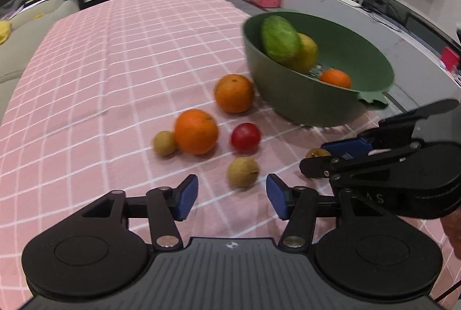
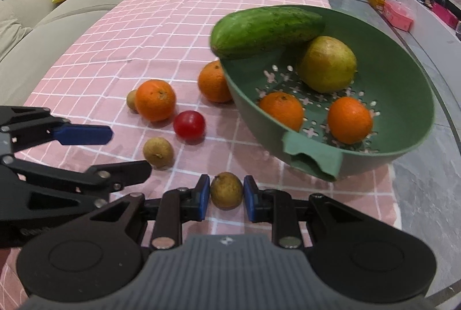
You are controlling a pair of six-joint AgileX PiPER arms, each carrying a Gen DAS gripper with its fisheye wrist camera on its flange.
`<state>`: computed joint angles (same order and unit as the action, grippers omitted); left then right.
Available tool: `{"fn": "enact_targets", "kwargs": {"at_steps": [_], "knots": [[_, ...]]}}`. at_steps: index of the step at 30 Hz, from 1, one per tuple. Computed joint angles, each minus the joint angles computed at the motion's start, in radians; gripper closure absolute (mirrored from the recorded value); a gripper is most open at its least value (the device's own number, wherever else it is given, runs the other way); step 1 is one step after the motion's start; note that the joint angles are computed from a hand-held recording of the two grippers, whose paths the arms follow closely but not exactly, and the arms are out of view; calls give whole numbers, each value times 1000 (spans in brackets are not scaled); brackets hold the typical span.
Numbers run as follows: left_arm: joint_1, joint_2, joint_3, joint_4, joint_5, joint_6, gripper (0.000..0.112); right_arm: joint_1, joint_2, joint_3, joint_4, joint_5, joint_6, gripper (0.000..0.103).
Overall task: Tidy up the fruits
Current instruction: 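Grasp the brown kiwi with the right tool while the left tool grasps a small yellowish fruit, then carry both small fruits with both tools over the green colander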
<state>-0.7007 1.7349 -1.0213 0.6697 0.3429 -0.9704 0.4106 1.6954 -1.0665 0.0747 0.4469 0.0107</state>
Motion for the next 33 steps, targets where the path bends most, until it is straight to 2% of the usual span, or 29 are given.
{"fn": "enact_targets", "kwargs": {"at_steps": [4,6,8,10,13,19,24,33], "knots": [[-17,38,-7,135,-11,-121,50,-16,-1,-6,19,16,-13,82],[-16,50,-15,189,-14,-178,51,-12,0,-7,-21,18,27,82],[-9,65,-27,190,-19,-174,52,-22,1,-9,-5,21,16,82],[3,79,-35,142,-32,-121,66,-28,1,-11,9,23,6,82],[-2,78,-26,177,-34,-143,81,-29,-2,-8,11,24,-1,82],[5,58,-18,114,-37,-77,81,-28,-1,-8,4,29,5,82],[13,-11,24,103,-25,-67,81,-16,-9,-24,15,49,-8,82],[5,-129,46,92,76,-60,81,-16,-93,-59,92,96,-90,82]]}}
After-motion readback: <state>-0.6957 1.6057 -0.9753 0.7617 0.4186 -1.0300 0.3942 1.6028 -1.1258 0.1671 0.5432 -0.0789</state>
